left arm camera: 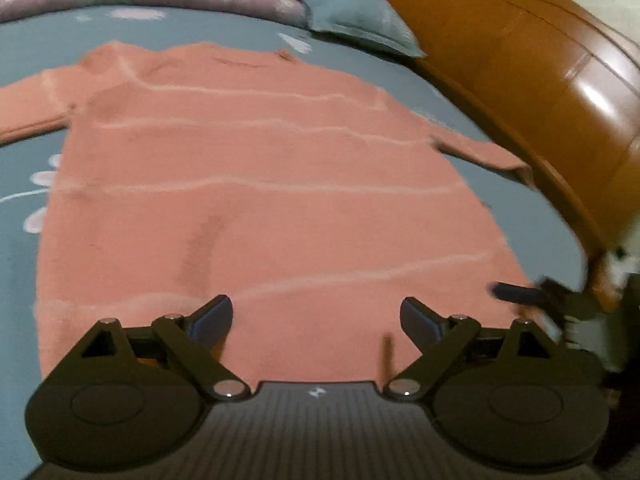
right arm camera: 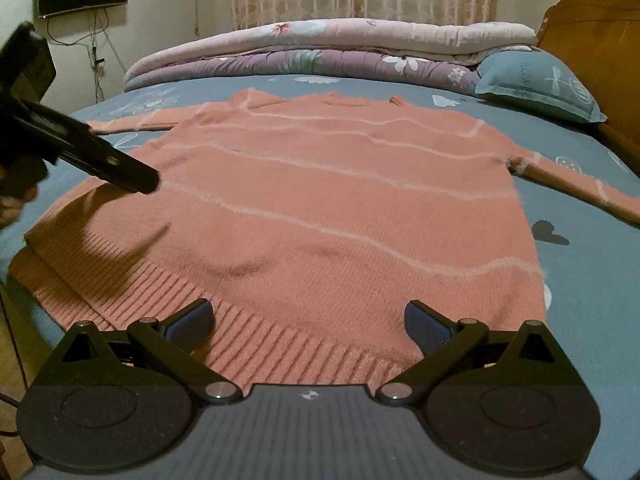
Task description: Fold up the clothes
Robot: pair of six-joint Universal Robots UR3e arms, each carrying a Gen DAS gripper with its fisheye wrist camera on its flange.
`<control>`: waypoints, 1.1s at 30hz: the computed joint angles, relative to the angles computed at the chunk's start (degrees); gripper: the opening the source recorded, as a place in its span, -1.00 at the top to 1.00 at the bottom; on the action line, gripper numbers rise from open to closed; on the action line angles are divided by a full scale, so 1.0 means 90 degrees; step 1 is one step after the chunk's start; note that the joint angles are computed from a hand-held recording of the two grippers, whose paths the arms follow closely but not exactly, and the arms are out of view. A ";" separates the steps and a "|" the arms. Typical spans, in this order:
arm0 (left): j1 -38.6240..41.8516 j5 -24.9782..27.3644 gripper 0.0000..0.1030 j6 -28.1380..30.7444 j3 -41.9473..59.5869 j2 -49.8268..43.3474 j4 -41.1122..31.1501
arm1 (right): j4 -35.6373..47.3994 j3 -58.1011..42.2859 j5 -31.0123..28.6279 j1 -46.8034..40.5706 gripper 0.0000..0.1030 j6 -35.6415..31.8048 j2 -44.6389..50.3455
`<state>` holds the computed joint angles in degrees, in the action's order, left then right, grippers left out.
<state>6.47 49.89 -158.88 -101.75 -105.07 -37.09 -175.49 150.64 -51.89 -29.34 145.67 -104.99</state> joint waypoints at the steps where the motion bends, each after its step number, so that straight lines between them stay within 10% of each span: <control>1: -0.0050 0.0006 -0.77 -0.0057 0.0082 -0.0060 0.0164 | -0.0037 -0.0030 -0.0034 0.0035 -1.00 0.0032 0.0043; 7: -0.0605 0.0611 -0.93 -0.0693 0.0422 -0.0787 0.1056 | 0.0037 -0.0210 -0.0427 0.0317 -1.00 0.0275 0.0048; 11: -0.0456 -0.0213 -0.94 0.0229 0.0749 -0.0376 -0.0974 | 0.1655 -0.0795 -0.0552 0.0299 -1.00 -0.0172 -0.0410; 14: -0.0381 -0.0016 -0.93 0.0327 0.1105 -0.0372 -0.0865 | 0.2738 -0.1592 -0.0806 0.0496 -1.00 -0.0403 -0.0282; 17: -0.0422 0.0443 -0.93 -0.0106 0.1929 -0.0997 -0.0396 | 0.2579 -0.2172 -0.1177 0.0881 -1.00 -0.0088 0.0235; 27: -0.0498 0.0466 -0.95 0.0498 0.3916 -0.1772 -0.3286 | 0.3456 -0.3873 -0.1667 0.1260 -1.00 0.0399 0.1255; 33: -0.0540 0.0638 -0.95 -0.0056 0.5841 -0.2997 -0.2909 | 0.2869 -0.5265 -0.1461 0.1595 -1.00 0.0741 0.2665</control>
<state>1.61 55.64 -159.38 -49.18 -132.05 -63.27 -149.66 103.26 -65.03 -14.98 152.34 -81.00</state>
